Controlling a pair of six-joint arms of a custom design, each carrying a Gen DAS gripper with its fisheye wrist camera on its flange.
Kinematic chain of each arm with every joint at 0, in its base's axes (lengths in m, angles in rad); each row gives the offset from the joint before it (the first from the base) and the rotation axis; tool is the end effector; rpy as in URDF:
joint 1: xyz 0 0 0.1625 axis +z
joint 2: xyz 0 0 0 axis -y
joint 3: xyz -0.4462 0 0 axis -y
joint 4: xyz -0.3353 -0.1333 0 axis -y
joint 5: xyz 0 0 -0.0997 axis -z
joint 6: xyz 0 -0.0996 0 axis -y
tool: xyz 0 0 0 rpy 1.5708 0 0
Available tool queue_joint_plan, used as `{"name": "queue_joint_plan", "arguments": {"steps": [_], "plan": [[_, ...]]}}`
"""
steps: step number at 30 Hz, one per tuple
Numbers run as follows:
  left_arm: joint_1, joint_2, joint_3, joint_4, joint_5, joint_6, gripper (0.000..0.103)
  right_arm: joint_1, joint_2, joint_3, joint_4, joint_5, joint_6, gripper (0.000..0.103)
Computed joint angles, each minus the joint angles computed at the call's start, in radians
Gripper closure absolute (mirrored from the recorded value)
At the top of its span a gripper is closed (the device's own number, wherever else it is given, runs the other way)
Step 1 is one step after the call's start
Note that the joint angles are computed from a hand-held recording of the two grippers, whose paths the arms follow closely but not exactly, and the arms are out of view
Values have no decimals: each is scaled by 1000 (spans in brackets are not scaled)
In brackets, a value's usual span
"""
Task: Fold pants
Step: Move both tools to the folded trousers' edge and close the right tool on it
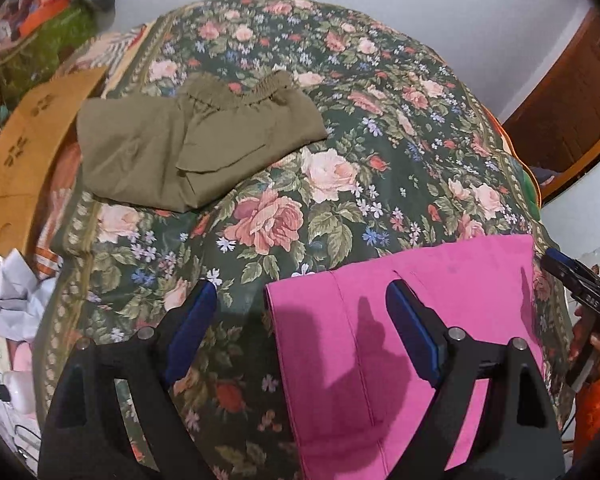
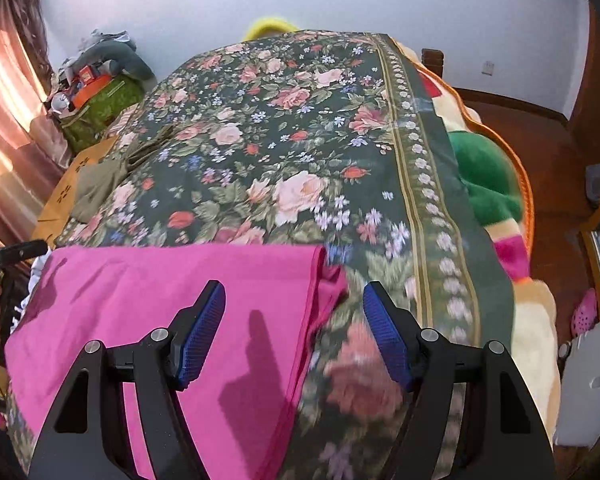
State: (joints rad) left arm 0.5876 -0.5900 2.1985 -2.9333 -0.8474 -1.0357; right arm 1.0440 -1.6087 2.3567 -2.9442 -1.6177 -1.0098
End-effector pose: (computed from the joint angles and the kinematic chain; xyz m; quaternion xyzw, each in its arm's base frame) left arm -0.2530 -0.4079 -0.0210 0.0190 0.9291 -0.2362 0.2841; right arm -0.0738 -0.3827 0.3580 0.2205 -0.9254 0.2057 0.2298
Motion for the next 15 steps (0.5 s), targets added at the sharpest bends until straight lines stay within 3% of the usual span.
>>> {"name": "queue_joint_plan", "arguments": {"steps": [3, 8, 10, 12, 15], "plan": [[29, 15, -7, -28, -35, 22, 22, 20, 53, -22, -16, -29, 6, 47], [59, 45, -7, -80, -124, 66, 46, 36, 119, -41, -30, -80, 11, 66], [43, 57, -5, -72, -104, 66, 47, 35, 132, -31, -69, -87, -1, 83], [30, 61, -5, -56, -89, 61, 49, 33, 136, -29, -82, -92, -1, 92], [12, 69, -8, -18, -63, 58, 51, 28, 139, -35, -79, -92, 3, 96]]}}
